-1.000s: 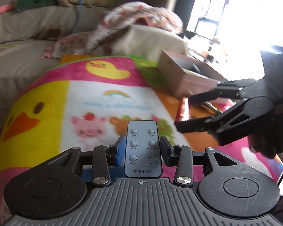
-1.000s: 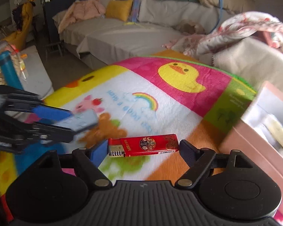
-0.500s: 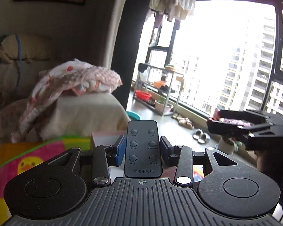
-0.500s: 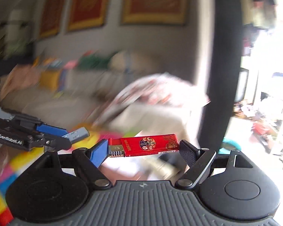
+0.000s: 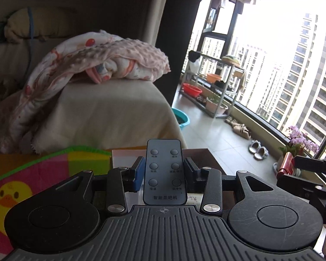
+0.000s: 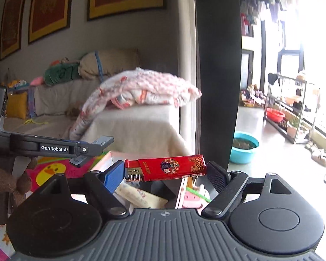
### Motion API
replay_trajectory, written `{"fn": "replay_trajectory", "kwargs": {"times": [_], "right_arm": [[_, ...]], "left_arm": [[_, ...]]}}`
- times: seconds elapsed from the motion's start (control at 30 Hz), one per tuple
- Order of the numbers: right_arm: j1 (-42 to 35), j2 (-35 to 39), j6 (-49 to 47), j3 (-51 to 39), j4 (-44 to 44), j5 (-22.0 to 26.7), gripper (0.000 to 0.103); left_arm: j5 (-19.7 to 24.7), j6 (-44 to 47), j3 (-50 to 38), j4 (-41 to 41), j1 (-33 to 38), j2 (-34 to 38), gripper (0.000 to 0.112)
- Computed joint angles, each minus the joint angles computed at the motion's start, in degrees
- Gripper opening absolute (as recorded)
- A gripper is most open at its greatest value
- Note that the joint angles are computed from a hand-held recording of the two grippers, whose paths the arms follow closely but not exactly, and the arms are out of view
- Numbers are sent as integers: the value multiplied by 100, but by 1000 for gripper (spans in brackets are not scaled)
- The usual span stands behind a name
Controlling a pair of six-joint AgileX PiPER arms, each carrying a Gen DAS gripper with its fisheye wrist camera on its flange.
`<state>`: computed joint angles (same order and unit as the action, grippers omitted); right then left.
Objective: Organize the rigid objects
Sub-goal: 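Carry the remote and lighter into the pink box and release both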
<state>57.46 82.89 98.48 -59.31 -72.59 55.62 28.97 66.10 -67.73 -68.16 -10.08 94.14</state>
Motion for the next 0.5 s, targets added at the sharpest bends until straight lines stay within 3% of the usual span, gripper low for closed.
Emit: {"fn": "replay_trajectory", "kwargs": {"times": [0.1, 0.17, 0.37, 0.5], "right_arm": [[-132, 183, 111, 5, 78, -211, 82], [-232, 307, 104, -39, 132, -343, 82], [-294, 636, -163, -345, 337, -442, 82], [-438, 874, -469, -727, 592, -746, 82]], "left_arm": [[-123, -183, -158, -8, -4, 264, 43], [22, 230, -77, -513, 140, 301, 43], [844, 1506, 865, -1729, 1013, -274, 43], [1862, 2266, 1925, -1921, 2034, -903, 43]]}}
